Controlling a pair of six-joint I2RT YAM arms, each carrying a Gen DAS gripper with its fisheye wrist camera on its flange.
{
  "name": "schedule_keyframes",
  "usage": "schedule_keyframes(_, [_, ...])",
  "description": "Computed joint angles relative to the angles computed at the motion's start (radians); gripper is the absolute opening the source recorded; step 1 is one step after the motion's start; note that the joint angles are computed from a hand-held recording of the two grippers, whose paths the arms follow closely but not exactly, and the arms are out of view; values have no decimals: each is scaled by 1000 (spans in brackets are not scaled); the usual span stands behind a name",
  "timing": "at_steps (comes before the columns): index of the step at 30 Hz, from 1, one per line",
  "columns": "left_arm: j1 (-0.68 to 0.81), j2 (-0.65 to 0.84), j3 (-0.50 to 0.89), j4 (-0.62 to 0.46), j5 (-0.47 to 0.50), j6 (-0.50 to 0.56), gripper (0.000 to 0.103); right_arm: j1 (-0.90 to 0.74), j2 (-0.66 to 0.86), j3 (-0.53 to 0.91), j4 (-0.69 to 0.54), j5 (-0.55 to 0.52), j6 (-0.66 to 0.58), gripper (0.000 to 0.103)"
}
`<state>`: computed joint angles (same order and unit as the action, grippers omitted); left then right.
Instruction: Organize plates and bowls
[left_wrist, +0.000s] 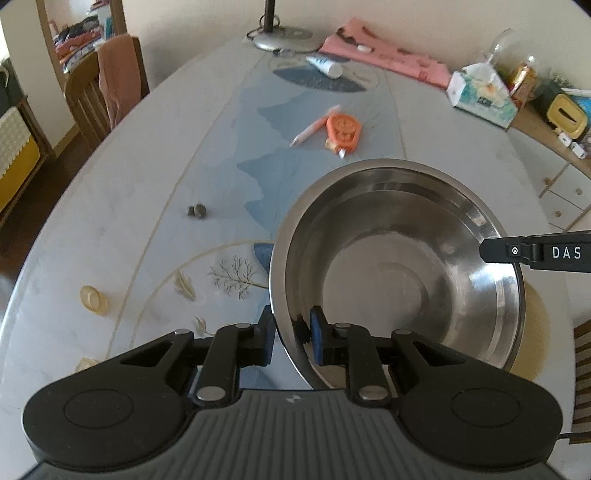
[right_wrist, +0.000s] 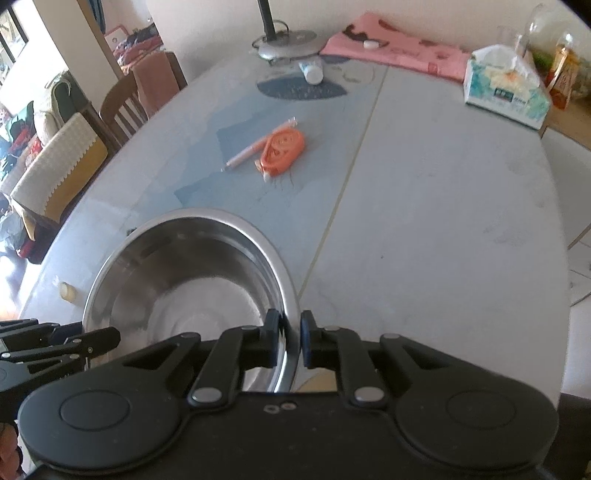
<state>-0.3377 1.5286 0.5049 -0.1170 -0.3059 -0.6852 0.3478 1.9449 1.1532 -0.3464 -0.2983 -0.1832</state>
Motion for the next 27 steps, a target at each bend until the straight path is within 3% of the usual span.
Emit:
schedule_keyframes(15, [-293, -393, -4, -344, -84, -121, 18, -85, -484, -290, -117, 21, 44, 12])
schedule_keyframes(22, [-582, -481, 29, -531, -170, -316, 18, -178, -769, -447, -235, 1, 38, 12])
schedule_keyframes(27, [-801, -442, 57, -598, -213, -469, 18, -302, -970, -546, -365, -25, -23, 12])
